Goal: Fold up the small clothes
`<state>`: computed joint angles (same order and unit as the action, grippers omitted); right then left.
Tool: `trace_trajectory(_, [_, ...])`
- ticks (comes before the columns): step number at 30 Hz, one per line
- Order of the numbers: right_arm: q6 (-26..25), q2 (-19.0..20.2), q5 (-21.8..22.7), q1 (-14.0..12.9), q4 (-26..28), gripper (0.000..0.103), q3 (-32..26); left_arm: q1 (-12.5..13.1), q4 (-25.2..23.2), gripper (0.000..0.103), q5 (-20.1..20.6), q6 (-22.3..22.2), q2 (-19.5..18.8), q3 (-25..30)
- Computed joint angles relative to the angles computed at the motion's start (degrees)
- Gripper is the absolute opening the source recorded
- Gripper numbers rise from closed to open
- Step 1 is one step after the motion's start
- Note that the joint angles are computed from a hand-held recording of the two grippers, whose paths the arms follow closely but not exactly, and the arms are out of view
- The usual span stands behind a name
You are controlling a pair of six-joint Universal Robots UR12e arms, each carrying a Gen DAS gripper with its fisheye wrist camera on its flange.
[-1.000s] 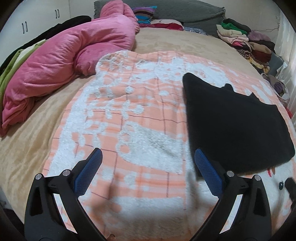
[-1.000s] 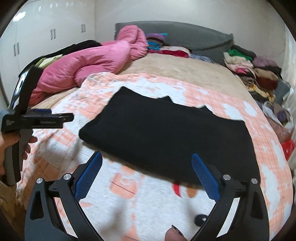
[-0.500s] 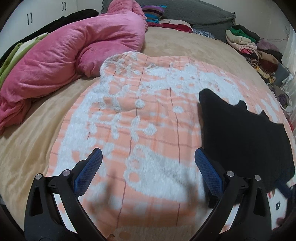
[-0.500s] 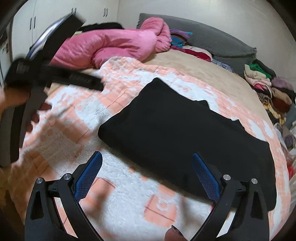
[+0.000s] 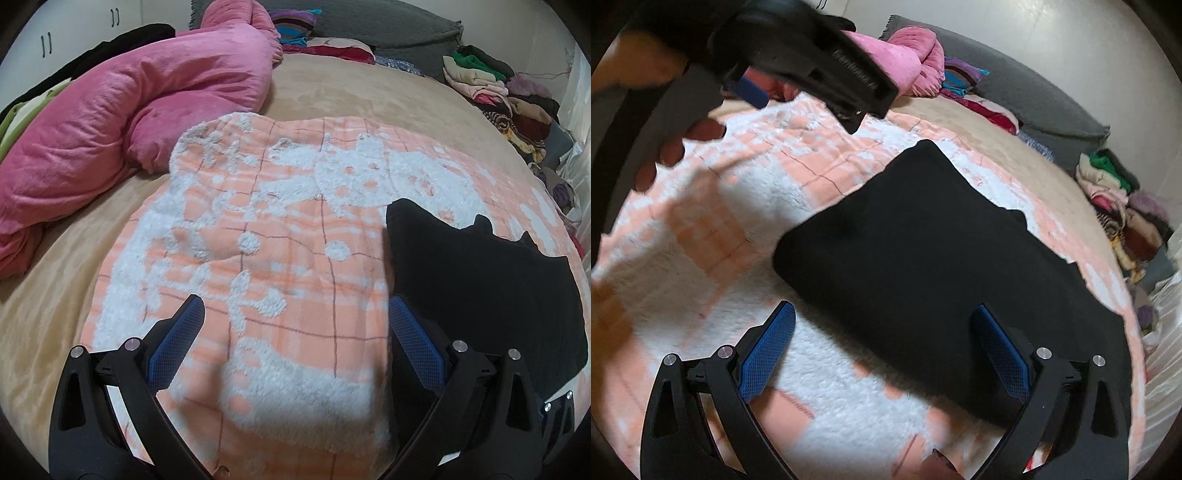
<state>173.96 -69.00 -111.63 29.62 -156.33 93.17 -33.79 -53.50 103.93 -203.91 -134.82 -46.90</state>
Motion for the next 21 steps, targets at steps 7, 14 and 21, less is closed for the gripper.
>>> trace_trajectory(7, [-2.2,1.5,-2.4,0.0,-0.5,0.096,-1.3,0.0,-1.5,0.094,-0.1,0.6,-2.0,3.4])
trace_trajectory(14, [-3.5,2.4,-4.1,-0.1,-2.7,0.092,-1.8,0.0,-3.6,0.094,-0.3,1.1,-3.9,7.0])
trace_trajectory(21, [-4.8,1.7,-2.7,-0.3,-7.5,0.057,-0.4,0.1,-5.2,0.094,-2.4,1.3,-5.7,10.2])
